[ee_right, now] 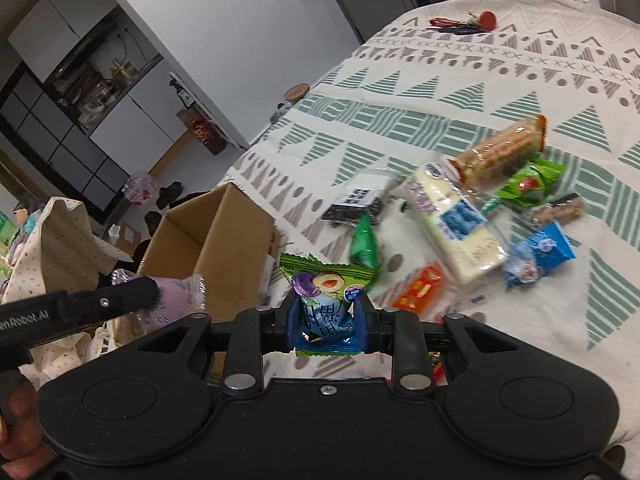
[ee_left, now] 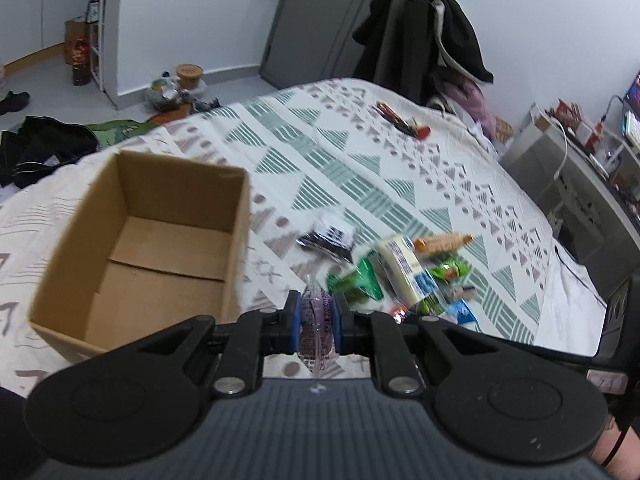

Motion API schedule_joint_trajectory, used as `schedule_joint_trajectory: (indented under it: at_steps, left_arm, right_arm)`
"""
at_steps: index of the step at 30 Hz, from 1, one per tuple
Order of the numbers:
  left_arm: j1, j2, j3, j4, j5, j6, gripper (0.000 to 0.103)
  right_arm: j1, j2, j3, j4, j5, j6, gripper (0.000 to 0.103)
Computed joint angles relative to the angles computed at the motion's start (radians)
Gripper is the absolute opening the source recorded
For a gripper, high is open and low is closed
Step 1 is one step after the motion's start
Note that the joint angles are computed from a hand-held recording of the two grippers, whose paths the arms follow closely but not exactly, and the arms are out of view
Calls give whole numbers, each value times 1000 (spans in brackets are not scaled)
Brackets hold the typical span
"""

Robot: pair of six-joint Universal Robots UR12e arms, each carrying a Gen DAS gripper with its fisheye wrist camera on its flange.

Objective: Organize snacks
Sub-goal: 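Carry both candies to the cardboard box and open both tools to drop them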

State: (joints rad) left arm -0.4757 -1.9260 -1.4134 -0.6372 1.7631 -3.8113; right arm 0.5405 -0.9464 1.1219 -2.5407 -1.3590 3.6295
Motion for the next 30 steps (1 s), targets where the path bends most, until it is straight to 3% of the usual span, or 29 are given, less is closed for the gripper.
schedule_joint_trajectory:
  at_steps: [15, 21, 30]
  left_arm:
    - [55, 77, -91, 33, 72, -78, 15]
    - [80, 101, -126, 25, 91, -116, 15]
    - [98, 123, -147, -24, 112, -154, 27]
  right_arm:
    - [36, 80, -146, 26, 47, -25, 27]
    - [44, 124, -229, 46, 125, -9, 27]
    - [67, 181, -347, 111, 147, -45, 29]
